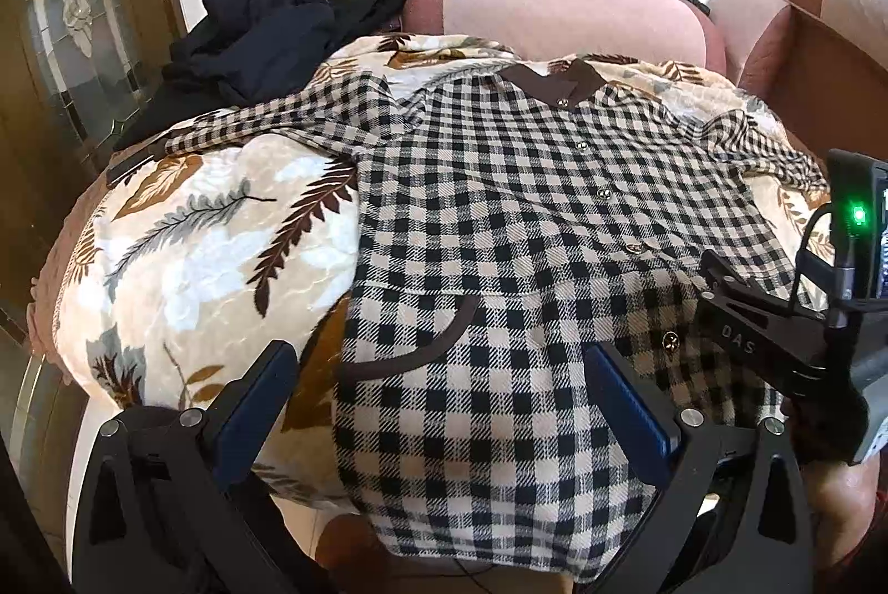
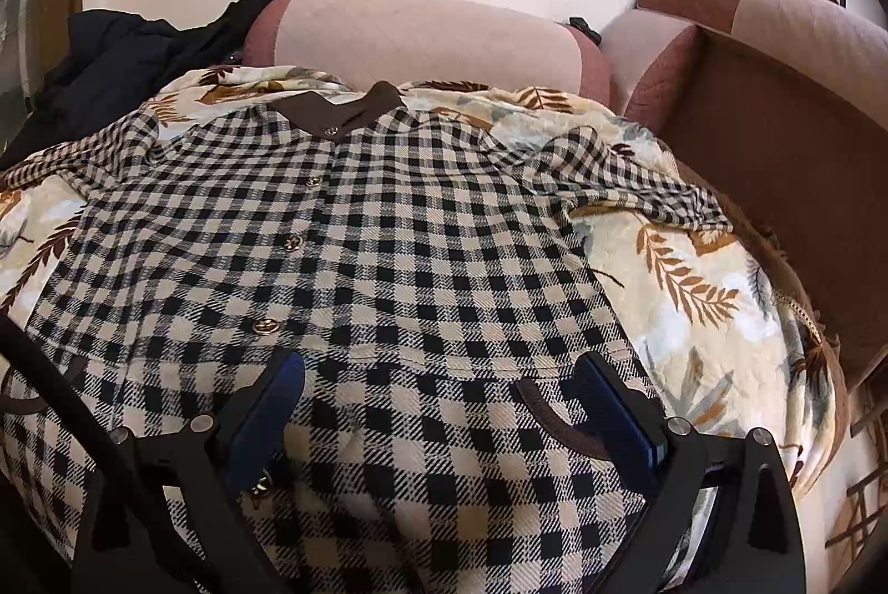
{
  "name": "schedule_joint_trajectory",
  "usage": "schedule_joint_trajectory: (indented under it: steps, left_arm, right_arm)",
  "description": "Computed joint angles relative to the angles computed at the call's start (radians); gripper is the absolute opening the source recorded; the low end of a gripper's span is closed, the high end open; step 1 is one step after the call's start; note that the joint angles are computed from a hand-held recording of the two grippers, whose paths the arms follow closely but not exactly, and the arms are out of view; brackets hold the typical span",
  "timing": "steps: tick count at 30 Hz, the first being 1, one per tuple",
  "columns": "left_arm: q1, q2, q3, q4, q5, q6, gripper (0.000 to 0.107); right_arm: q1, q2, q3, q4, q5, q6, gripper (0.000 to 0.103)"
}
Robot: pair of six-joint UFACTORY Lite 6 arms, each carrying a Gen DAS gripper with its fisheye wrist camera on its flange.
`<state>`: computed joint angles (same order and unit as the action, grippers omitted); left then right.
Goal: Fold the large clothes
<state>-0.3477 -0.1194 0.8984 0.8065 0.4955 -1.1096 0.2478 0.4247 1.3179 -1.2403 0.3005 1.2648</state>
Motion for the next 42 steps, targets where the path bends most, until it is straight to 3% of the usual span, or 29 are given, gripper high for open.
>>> schedule_joint_trajectory:
  steps: [13,17,27,42]
  left_arm:
    - [-0.036,-0.258,-0.165,0.009,0.063,-0.045,0.103]
    - [0.001,-0.274,-0.164,-0.026,0.043,-0.012,0.103]
    - [0.164,-0.193,-0.176,-0.067,-0.065,0.073,0.103]
    - [0.355,0.131,-0.058,0.183,-0.205,-0.092,0.103]
  right_arm:
    - [0.067,-0.1,-0.122,-0.256,0.076,0.218,0.1]
    - [0.069,-0.139,-0.16,-0.255,0.092,0.202,0.1]
    - [0.041,-0.099,-0.193,-0.389,0.094,0.343,0.1]
    - [0.062,-0.049,-0.184,-0.552,0.056,0.51,0.1]
